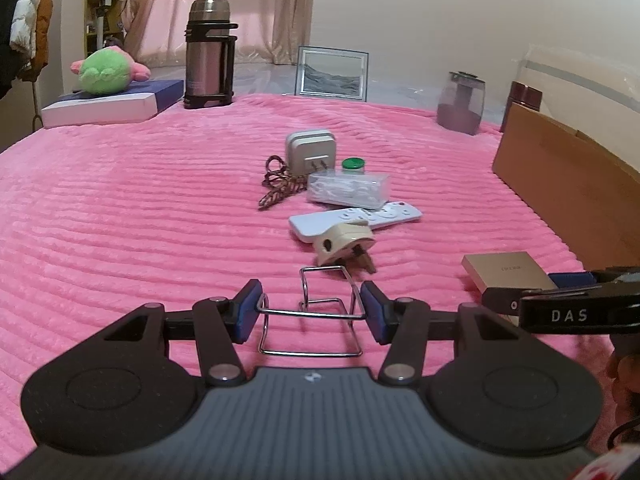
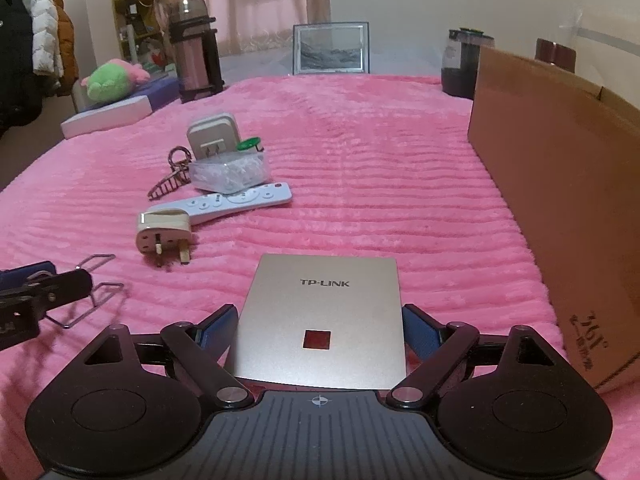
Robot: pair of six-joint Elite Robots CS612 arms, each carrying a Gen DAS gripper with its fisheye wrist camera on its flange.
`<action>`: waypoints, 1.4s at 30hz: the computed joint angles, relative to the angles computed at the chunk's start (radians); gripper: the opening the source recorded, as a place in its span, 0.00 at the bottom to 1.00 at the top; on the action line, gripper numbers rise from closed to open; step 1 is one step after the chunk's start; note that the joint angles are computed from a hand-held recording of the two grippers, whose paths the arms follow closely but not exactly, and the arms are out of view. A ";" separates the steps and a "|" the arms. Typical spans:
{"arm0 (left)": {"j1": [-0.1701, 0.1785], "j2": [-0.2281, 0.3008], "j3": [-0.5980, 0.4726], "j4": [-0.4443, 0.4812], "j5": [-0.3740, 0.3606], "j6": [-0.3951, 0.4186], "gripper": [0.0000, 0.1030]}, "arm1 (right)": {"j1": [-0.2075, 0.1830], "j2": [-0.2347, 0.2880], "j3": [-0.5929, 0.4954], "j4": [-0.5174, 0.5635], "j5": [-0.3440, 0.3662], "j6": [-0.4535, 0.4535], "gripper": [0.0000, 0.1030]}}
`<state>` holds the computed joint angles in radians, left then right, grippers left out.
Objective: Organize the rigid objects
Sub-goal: 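Carry the wire stand and the gold plate with both tools over the box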
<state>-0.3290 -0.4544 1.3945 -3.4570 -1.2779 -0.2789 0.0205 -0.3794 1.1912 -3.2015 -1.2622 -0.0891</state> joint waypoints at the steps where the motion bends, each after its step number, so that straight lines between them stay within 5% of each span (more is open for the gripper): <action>1: -0.002 -0.002 0.003 -0.002 0.001 0.004 0.47 | -0.002 -0.004 0.008 -0.006 0.004 0.000 0.82; 18: -0.030 -0.050 0.036 -0.038 -0.040 0.056 0.47 | -0.047 -0.089 0.141 -0.147 0.090 -0.024 0.82; 32: -0.069 -0.084 -0.001 -0.055 -0.220 0.109 0.47 | -0.133 -0.180 0.277 -0.326 0.105 -0.006 0.82; 42: -0.101 -0.068 -0.097 0.009 -0.368 0.158 0.47 | -0.204 -0.218 0.325 -0.330 0.060 -0.026 0.82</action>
<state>-0.4305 -0.5224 1.2975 -3.4476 -1.6462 -0.1212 -0.1831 -0.5974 1.5158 -3.5313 -1.2019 -0.1149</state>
